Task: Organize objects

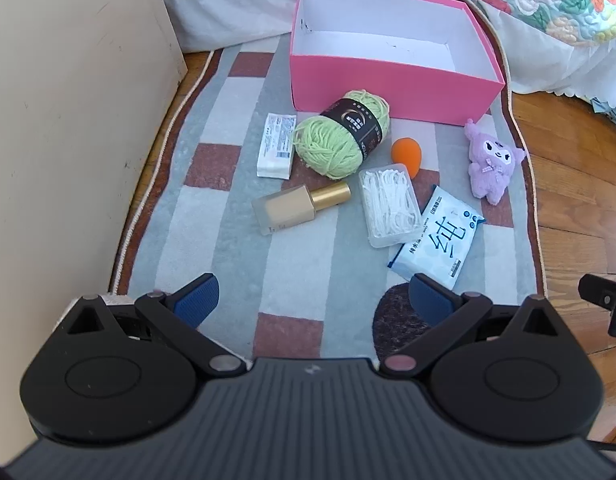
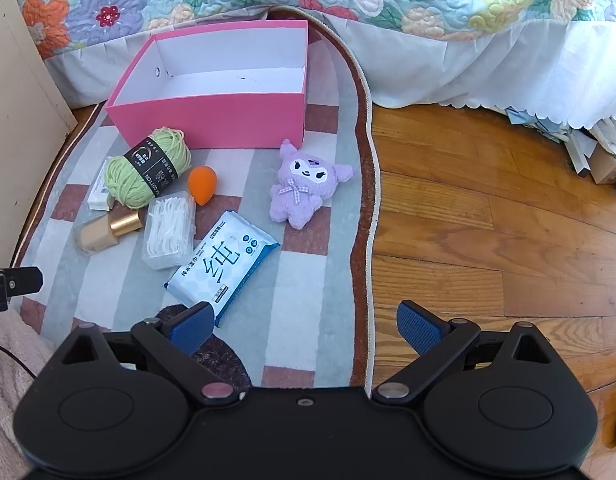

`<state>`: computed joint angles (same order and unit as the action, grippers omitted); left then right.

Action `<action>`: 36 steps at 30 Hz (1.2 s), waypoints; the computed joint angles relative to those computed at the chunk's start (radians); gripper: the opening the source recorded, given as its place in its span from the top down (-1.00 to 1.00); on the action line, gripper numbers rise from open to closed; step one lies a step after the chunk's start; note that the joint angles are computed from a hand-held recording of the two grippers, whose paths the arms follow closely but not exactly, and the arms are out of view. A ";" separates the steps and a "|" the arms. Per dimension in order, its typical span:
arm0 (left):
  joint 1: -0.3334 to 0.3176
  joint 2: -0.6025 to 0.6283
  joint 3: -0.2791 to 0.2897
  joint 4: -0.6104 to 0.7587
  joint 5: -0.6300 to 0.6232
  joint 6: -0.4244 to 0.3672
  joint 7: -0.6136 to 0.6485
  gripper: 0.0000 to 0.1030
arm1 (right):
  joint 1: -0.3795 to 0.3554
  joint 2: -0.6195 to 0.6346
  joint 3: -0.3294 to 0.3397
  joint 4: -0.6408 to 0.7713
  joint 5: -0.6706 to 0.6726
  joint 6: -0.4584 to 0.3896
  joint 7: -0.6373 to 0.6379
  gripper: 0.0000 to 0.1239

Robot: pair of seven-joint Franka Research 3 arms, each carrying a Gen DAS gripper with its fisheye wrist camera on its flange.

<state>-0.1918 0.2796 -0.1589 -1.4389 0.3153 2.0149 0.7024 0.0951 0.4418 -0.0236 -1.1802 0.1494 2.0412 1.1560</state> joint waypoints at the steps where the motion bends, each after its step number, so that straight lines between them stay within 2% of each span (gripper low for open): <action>1: 0.000 0.002 -0.002 0.001 -0.004 0.000 0.003 -1.00 | 0.001 0.000 -0.001 0.000 -0.001 -0.001 0.001 -0.61; 16: -0.007 0.011 -0.005 0.031 -0.016 -0.017 0.027 -1.00 | 0.000 0.005 -0.002 0.013 -0.005 -0.016 0.005 -0.61; 24: 0.004 -0.007 -0.009 0.000 -0.058 0.028 0.016 -1.00 | -0.002 -0.003 -0.001 -0.002 -0.003 -0.010 -0.001 -0.61; 31: 0.003 -0.016 -0.009 -0.001 -0.055 0.031 0.015 -0.98 | -0.002 -0.007 -0.002 -0.008 -0.003 -0.007 -0.003 -0.61; 36: 0.010 0.023 -0.010 0.071 -0.072 0.011 0.058 -0.97 | -0.002 -0.002 0.002 0.009 -0.004 -0.003 -0.025 -0.61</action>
